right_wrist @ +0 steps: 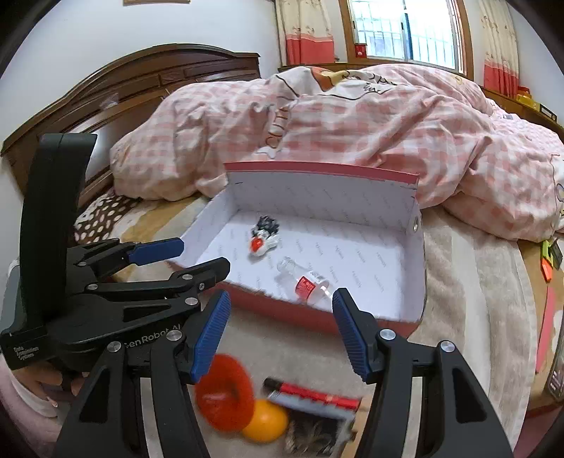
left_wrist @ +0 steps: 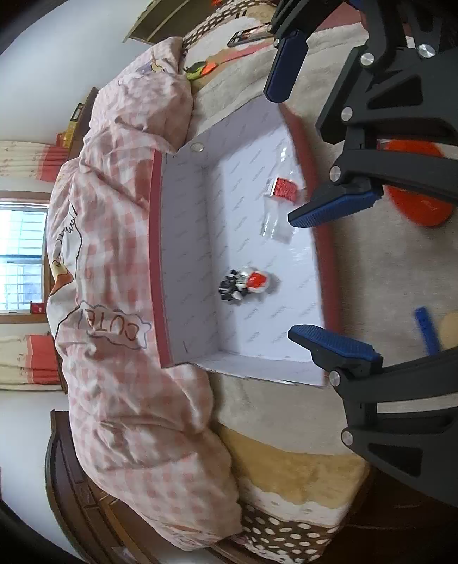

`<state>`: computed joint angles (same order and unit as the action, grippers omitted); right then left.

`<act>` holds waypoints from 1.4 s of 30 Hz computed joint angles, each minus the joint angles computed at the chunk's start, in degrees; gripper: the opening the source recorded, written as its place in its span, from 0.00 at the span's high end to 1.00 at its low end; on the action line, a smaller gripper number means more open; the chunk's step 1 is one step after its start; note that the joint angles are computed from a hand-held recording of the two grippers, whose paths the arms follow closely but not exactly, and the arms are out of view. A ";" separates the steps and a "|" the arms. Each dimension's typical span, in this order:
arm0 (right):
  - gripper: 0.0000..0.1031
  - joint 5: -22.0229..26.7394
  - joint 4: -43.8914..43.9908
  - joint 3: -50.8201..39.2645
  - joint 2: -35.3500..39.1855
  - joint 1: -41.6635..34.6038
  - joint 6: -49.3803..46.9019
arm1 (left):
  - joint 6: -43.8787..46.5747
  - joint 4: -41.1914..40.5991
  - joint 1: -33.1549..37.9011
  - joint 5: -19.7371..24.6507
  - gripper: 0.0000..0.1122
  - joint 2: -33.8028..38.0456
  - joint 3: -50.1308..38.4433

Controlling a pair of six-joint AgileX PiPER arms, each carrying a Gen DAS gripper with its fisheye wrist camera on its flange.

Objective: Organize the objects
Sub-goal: 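Move the left tool to the round wooden disc and grasp it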

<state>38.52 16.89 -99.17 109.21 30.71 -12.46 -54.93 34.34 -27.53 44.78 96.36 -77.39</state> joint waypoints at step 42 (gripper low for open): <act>0.40 -15.53 5.94 39.67 -19.27 -0.63 -6.03 | -20.75 8.78 -5.73 -10.26 0.48 -17.55 35.51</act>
